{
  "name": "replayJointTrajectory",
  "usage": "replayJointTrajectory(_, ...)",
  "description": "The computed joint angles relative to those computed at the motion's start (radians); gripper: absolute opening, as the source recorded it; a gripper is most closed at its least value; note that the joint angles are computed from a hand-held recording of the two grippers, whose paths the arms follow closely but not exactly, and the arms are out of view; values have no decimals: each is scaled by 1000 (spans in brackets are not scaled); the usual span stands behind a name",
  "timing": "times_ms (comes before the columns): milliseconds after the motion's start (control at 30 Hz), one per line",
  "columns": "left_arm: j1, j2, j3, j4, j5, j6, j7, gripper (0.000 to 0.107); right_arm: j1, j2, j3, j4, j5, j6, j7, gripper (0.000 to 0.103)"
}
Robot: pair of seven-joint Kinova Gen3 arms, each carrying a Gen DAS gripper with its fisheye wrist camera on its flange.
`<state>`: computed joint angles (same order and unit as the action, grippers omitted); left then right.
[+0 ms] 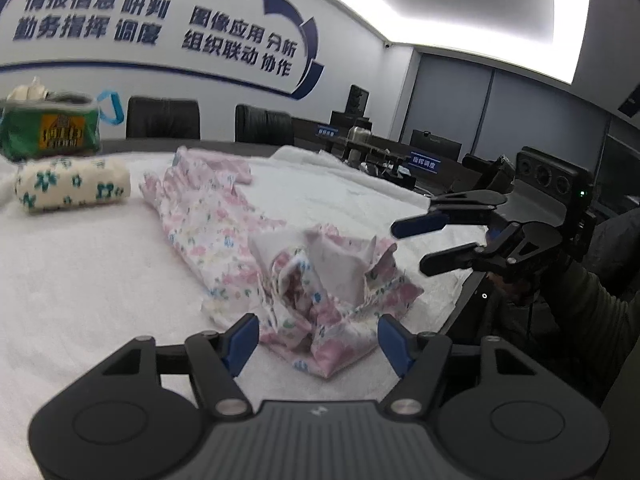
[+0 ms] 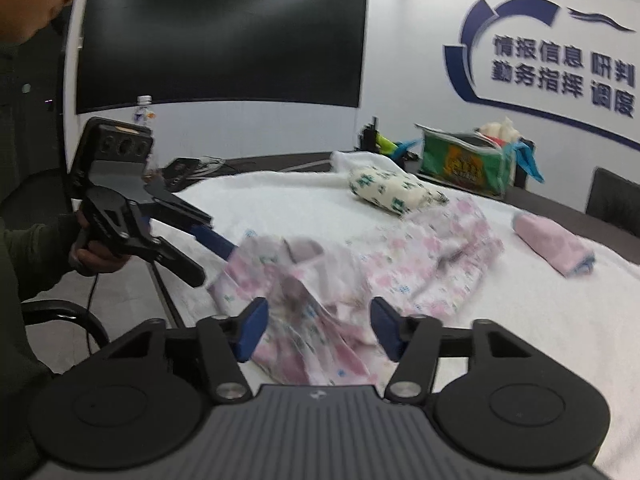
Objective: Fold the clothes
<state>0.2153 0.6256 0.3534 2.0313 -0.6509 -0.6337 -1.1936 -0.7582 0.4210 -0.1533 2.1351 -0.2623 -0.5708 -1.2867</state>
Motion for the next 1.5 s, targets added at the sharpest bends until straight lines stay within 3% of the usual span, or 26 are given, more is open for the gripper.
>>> replayJointTrajectory(133, -46, -1, 25, -17, -130, -13, 26, 65, 54, 23, -37, -74, 90, 115, -6, 47)
replayJointTrajectory(233, -56, 2, 73, -72, -181, 99, 24, 65, 72, 42, -55, -133, 61, 207, 42, 47)
replayJointTrajectory(367, -77, 28, 157, -163, -301, 262, 68, 65, 129, 46, -132, -161, -62, 239, 199, 50)
replayJointTrajectory(467, -121, 72, 259, -201, -267, 364, -21, 65, 192, 38, -216, -147, -69, 234, 306, 60)
replayJointTrajectory(567, -96, 78, 259, -221, -165, 414, -143, 65, 143, 46, -161, -181, -139, 301, 428, 61)
replayJointTrajectory(633, -32, 53, 185, -220, -84, 404, -200, 66, 133, 66, -138, -214, -199, 350, 509, 60)
replayJointTrajectory(700, 50, 25, 93, -220, -3, 397, -244, 66, 195, 90, -189, -256, -237, 422, 584, 59)
replayJointTrajectory(767, 122, -11, 0, -209, 79, 383, -295, 66, 288, 116, -269, -293, -261, 482, 603, 47)
replayJointTrajectory(833, 184, -38, -93, -175, 160, 318, -357, 66, 380, 143, -343, -332, -240, 545, 558, 16)
replayJointTrajectory(900, 253, -54, -185, -133, 241, 237, -407, 70, 473, 164, -412, -374, -236, 613, 492, 12)
replayJointTrajectory(1000, 381, -50, -323, -86, 356, 119, -510, 76, 612, 216, -547, -400, -236, 640, 484, 12)
replayJointTrajectory(1100, 457, -25, -381, -105, 398, 108, -632, 76, 735, 285, -684, -409, -240, 657, 536, 12)
replayJointTrajectory(1200, 403, -1, -293, -174, 419, 218, -703, 75, 796, 327, -753, -419, -282, 674, 581, 12)
replayJointTrajectory(1233, 366, 13, -247, -203, 414, 259, -694, 67, 802, 331, -757, -422, -319, 678, 613, 12)
replayJointTrajectory(1300, 285, 35, -154, -256, 360, 340, -629, 58, 769, 298, -712, -412, -383, 660, 628, 12)
replayJointTrajectory(1367, 205, 47, -61, -296, 278, 421, -547, 58, 679, 240, -622, -388, -413, 589, 613, 15)
replayJointTrajectory(1500, 57, 92, 123, -356, 151, 539, -438, 59, 494, 104, -463, -290, -437, 426, 716, 55)
